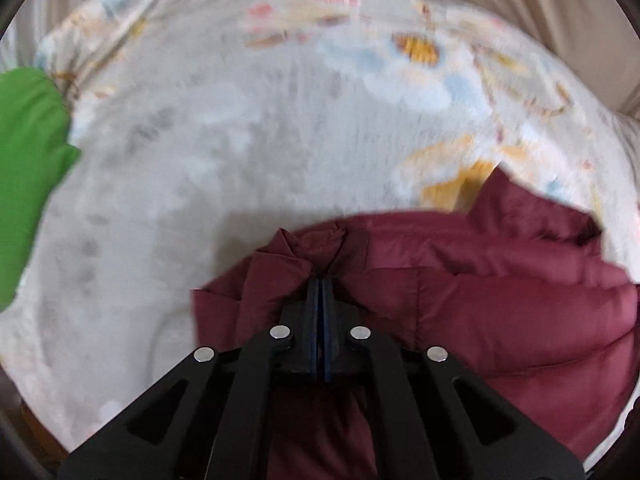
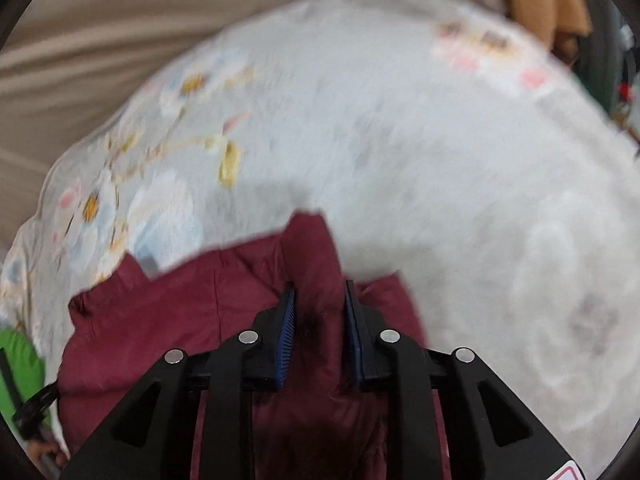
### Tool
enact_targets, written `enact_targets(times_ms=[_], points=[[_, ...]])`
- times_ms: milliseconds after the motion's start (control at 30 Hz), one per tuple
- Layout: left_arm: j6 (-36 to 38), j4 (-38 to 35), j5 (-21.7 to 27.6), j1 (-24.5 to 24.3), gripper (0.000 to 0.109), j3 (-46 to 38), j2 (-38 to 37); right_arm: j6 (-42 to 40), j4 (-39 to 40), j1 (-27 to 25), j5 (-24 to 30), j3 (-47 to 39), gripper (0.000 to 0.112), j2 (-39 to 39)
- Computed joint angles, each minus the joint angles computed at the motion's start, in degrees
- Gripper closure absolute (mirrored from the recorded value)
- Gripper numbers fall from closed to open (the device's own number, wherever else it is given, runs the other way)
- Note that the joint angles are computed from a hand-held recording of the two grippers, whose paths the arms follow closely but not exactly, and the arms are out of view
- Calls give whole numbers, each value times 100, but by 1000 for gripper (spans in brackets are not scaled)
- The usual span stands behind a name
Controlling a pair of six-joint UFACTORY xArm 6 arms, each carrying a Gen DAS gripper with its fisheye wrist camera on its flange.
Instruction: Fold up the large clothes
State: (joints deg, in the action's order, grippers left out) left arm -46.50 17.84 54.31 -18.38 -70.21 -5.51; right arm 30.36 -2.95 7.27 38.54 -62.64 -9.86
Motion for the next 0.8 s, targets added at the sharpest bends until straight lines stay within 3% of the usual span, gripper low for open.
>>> enact_targets(times_ms=[33, 100, 200, 333, 433, 533, 700, 800], points=[[-125, 145, 88, -44, 102, -14, -112, 299, -490, 43, -104, 75, 83, -228], [-406, 466, 300, -261, 94, -146, -389, 198, -750, 256, -189, 47, 83, -503], [-402, 576, 137, -727, 84, -308, -568, -1014, 314, 912, -103, -69, 83, -614], [296, -434, -123, -1232, 81, -296, -223, -2376, 1519, 1976, 39, -73, 85, -422], [292, -363, 121, -1408, 81, -62, -22, -2918, 1579, 2437, 219, 69, 95, -260], [30, -37, 168, -1305, 81, 493, -376, -2520, 729, 2245, 169, 677, 100, -624], [-229, 217, 510, -928, 81, 987, -855, -1567, -15, 836, 486, 1492, 112, -1434], [-259, 170, 680, -803, 81, 953, -905, -1267, -348, 298, 842, 1617, 112, -1665]])
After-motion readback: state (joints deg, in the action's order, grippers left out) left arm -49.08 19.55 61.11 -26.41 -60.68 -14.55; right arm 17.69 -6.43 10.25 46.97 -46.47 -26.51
